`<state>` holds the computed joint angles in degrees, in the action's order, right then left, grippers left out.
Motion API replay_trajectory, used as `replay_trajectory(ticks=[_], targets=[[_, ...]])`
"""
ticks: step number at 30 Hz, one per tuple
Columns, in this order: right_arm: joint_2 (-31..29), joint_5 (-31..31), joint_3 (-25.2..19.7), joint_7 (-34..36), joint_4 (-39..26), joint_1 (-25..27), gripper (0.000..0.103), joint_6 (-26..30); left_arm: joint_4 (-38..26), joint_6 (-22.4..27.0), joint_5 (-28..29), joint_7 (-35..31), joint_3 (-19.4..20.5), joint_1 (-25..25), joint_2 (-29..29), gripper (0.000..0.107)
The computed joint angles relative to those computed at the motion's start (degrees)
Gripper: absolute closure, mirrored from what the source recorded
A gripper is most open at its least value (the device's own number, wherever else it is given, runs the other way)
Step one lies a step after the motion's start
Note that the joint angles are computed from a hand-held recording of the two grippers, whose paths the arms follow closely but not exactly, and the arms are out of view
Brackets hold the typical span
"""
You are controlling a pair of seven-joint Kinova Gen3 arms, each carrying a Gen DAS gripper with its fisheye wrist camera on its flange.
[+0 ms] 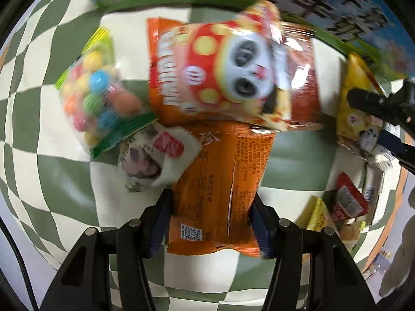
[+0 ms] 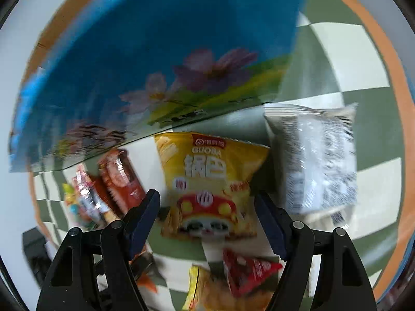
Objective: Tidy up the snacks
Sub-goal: 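Grasp the orange packet with left tool while right tool grasps the yellow GUOBA bag, then carry both bags into the box and release them beside the noodle pack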
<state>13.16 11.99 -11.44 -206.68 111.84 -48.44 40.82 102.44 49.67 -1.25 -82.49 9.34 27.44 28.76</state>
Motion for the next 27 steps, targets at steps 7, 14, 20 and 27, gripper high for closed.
replay_trajectory(ticks=[7,14,20,27], targets=[[2.25,-6.69,-2.57,10.07,-1.96,1.21,0.049,2.15,2.90,-3.18,1.49,-3.70,0.04,-3.60,0.16,0.051],[2.84,-12.35,-2.98,13.76,-0.88,-1.39,0.048,1.00,3.69,-5.23,1.85,-4.36,-0.43,-3.28,1.98,0.048],[2.11,-8.69,-0.80,4.67,1.56,-4.56,0.038,-1.08,-0.65,1.85,-1.38,-1.76,-1.55,-0.19,3.52,0.048],[4.08,-6.04,-1.31,1.48,-2.44,-6.52,0.047,4.20,-1.13,2.74,-1.62,-0.36,-0.92,0.41,2.18,0.053]])
